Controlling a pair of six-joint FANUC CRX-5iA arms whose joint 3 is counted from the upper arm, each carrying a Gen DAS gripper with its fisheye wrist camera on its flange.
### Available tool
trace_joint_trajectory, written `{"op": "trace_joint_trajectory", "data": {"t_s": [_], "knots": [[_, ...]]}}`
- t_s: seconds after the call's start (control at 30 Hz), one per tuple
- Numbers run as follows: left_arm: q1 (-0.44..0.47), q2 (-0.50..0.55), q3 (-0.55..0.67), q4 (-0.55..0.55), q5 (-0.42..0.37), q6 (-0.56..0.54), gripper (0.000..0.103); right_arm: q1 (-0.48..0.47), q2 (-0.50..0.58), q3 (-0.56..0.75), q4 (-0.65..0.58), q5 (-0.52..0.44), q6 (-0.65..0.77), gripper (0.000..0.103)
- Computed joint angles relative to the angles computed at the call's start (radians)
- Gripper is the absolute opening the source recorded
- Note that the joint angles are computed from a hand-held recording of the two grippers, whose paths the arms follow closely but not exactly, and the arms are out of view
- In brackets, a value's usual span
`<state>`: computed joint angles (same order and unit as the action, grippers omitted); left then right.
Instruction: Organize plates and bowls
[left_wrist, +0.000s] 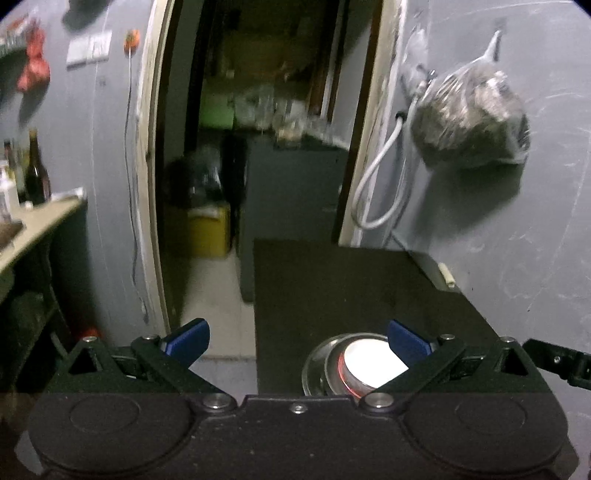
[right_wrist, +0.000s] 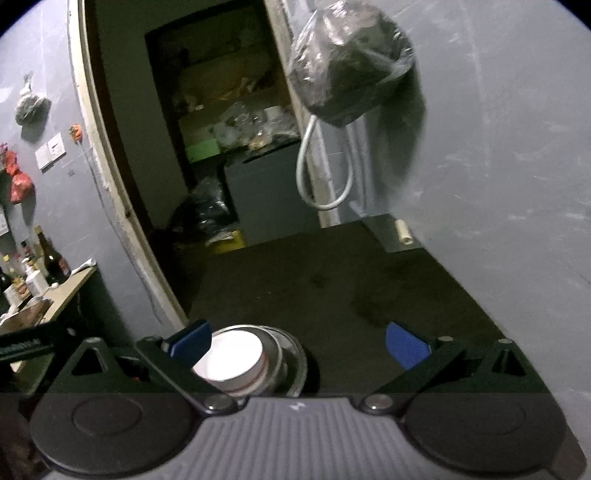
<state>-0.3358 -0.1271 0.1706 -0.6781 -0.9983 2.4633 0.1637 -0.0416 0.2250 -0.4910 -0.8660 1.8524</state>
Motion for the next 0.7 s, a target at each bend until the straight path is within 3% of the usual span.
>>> {"op": "trace_joint_trajectory", "data": {"t_s": [0.17,0.37,0.53,0.7], "knots": [[-0.062,-0.046,-0.052,-0.065,0.010,0.049,0.102,-0.003,-0.089,-0.105,0.019,0.064,0.011,0.103],[-0.222,-0.062,-0.089,-0.221,-0.122,0.185,0.102,-0.040,-0.164,-0.171,-0.037,0.034,0.101,0.103],[-0.276,-0.096,-0.140,-0.237,-0.102,0.188,0.102,-0.027,-0.229,-0.237,-0.007,0.058,0.114,0.103],[-0.266,-0.111,-0.162,-0.187,-0.108,0.195,0.102,-0.029,-0.284,-0.307,-0.011,0.092,0.145,0.103]]}}
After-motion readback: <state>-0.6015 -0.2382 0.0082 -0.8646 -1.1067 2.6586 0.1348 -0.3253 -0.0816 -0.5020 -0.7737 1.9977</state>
